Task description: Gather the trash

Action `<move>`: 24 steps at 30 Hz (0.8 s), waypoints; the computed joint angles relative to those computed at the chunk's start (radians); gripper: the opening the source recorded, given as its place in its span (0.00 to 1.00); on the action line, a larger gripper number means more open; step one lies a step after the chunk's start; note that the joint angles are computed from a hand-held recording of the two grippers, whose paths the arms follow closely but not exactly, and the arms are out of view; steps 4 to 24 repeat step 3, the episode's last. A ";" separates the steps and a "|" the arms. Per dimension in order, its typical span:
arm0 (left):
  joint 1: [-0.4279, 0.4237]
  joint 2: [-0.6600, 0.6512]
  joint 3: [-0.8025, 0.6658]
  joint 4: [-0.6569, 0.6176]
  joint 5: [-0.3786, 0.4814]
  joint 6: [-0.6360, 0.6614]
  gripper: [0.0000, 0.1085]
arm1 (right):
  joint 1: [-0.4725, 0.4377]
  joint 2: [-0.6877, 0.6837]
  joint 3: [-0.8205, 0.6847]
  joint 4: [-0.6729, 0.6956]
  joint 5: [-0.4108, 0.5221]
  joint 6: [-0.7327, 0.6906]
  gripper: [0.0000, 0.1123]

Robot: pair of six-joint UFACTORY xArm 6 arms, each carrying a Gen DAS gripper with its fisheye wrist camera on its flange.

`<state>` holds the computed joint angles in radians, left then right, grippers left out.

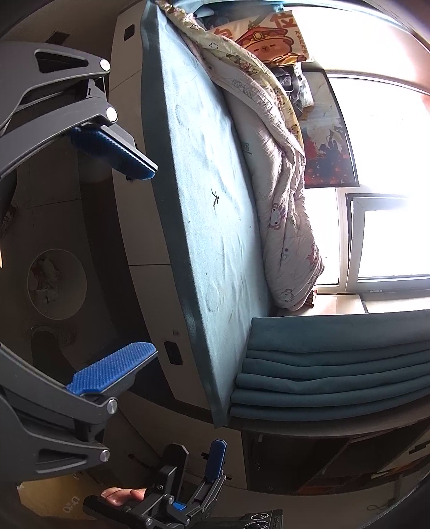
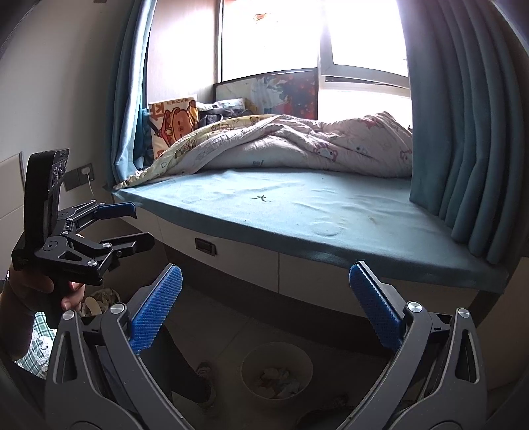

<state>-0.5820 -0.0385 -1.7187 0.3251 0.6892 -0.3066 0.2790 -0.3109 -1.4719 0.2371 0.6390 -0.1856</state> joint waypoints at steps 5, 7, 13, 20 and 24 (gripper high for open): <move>0.005 0.002 -0.005 -0.026 0.004 0.011 0.90 | 0.001 0.001 0.000 -0.004 0.000 0.002 0.88; 0.005 0.002 -0.005 -0.026 0.004 0.011 0.90 | 0.001 0.001 0.000 -0.004 0.000 0.002 0.88; 0.005 0.002 -0.005 -0.026 0.004 0.011 0.90 | 0.001 0.001 0.000 -0.004 0.000 0.002 0.88; 0.005 0.002 -0.005 -0.026 0.004 0.011 0.90 | 0.001 0.001 0.000 -0.004 0.000 0.002 0.88; 0.005 0.002 -0.005 -0.026 0.004 0.011 0.90 | 0.001 0.001 0.000 -0.004 0.000 0.002 0.88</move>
